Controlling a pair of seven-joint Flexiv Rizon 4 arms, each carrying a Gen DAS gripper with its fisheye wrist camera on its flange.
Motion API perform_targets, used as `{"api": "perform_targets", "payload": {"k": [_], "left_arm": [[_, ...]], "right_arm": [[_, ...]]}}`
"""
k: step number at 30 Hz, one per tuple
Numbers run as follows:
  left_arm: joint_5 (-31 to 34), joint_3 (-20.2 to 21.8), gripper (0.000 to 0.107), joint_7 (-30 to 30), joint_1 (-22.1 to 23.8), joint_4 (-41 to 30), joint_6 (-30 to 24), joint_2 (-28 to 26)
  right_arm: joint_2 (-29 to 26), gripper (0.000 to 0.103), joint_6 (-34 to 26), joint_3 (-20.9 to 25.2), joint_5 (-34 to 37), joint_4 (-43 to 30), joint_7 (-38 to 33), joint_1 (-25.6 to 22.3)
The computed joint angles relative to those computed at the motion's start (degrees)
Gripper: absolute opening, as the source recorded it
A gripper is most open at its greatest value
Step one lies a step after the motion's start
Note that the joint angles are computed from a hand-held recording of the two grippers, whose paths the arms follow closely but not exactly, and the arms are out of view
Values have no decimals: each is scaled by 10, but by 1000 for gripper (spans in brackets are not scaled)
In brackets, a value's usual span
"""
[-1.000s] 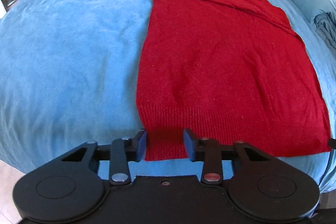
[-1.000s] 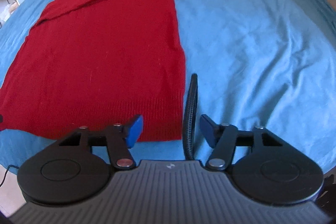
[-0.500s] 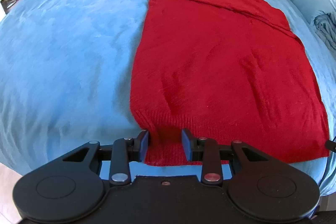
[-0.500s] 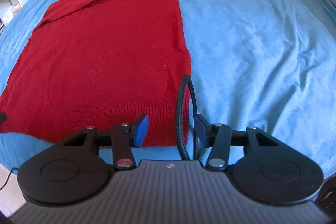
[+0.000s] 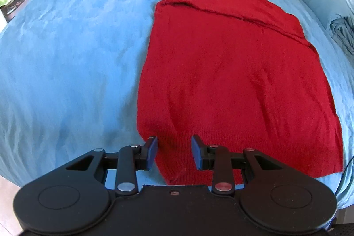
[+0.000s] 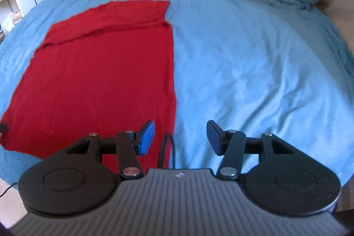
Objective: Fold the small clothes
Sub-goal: 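Lift the hem with both tools and fold it over toward the collar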
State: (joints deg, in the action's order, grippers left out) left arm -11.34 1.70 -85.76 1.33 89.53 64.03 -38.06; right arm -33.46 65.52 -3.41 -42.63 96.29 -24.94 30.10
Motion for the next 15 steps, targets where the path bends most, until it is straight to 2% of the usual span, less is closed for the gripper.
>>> {"api": "perform_targets", "payload": {"k": [7,9,11,13,15], "left_arm": [[-4,-8,37,20,7,-14,-10,5],[-7,-11,37,26,9,-12,-8,7],[-13,-16,37,35,13,-8,-3,6],[-17,-18,37,40,15,2,3,6],[-20,-17,37,40,14,9,2,5]], "right_arm": [[126,71,-104,28,-38,53,-21,-10],[144,76,-125,41,-58,58,-29,-18],[144,82,-110,54,-60,58,-32,-30],[118,82,-67,61,-46,53,-28,-41],[82,79,-13,49,-54,51,3,-36]]}}
